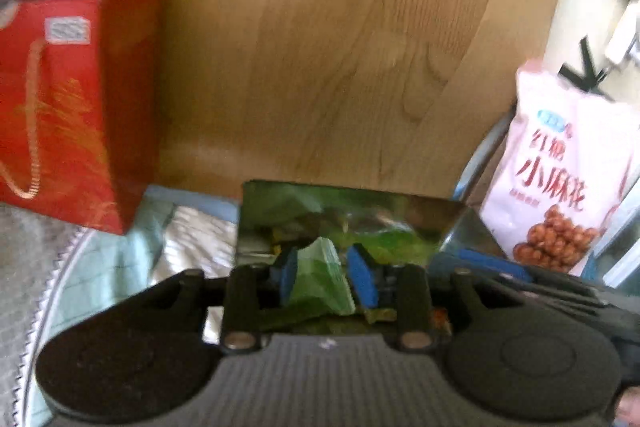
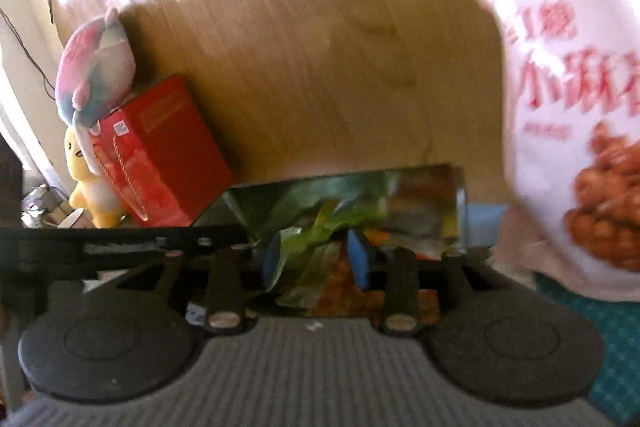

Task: Organize snacks
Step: 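Carry the green packet with the left tool into the black tray, release, then grasp the white cup with yellow lid using the right tool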

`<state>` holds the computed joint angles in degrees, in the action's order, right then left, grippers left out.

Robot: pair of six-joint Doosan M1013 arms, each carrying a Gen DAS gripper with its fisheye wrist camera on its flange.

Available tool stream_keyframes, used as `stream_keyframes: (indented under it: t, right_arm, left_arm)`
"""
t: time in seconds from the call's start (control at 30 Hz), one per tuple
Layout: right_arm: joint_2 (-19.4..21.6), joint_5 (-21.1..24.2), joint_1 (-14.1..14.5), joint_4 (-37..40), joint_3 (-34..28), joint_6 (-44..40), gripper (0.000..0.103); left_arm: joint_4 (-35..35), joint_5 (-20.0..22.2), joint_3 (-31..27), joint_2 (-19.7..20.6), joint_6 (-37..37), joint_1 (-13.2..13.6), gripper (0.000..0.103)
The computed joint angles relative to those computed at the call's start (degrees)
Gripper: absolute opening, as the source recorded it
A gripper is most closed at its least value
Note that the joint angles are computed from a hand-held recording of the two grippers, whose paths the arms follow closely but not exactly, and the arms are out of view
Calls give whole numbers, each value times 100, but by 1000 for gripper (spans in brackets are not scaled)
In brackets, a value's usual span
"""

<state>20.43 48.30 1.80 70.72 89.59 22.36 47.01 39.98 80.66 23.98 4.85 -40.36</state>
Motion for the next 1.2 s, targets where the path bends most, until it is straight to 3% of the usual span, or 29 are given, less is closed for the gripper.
stream_keyframes:
  t: [0.13,0.27,0.4,0.5,0.53,0.57,0.7,0.73,0.9,1.0,1.1,1.2]
  right_arm:
    - [-340,-34,-279,937,587,-583,48]
    - [-465,517,-535,843,994,253,48]
    - [-338,758,-381,79,980,1382,49]
    - [-240,727,-228,54,925,1472,47]
    - [-253,584,-177,58,943,1371,38]
    - [-278,411,-137,-3,956,1256,38]
    - [-469,465,-230,-320,1060,1355,35]
    - [-529,447,-194,-391,1123,1181,35]
    - [-1086,1264,-509,-756,1722,-864,34]
    - [-1342,1873,-596,-1154,1968,-1550,34]
    - [-1536,2107,-442,-1470,2132,-2125,34]
    - [-1660,2022,-206,-1329,2326,-2925,35]
  left_arm:
    - [743,-434,690,-460,-1144,-122,34]
    - [1207,-578,1254,-770,-2028,-302,37]
    - [778,-725,1421,-855,-2007,-394,37]
    - [490,-702,1553,-915,-1941,-517,37]
    - [386,-687,1595,-938,-1905,-559,37]
    - [333,-663,1641,-967,-1902,-601,37]
    - [282,-721,1850,-1108,-1893,-775,39]
    - [320,-834,1926,-1158,-1917,-815,41]
    - [1170,-1471,2351,-1415,-2645,-1006,48]
    - [1671,-1773,2574,-1524,-3105,-1108,54]
    - [1955,-1775,2689,-1575,-3180,-1258,54]
    - [1538,-1496,2663,-1578,-2572,-1401,52]
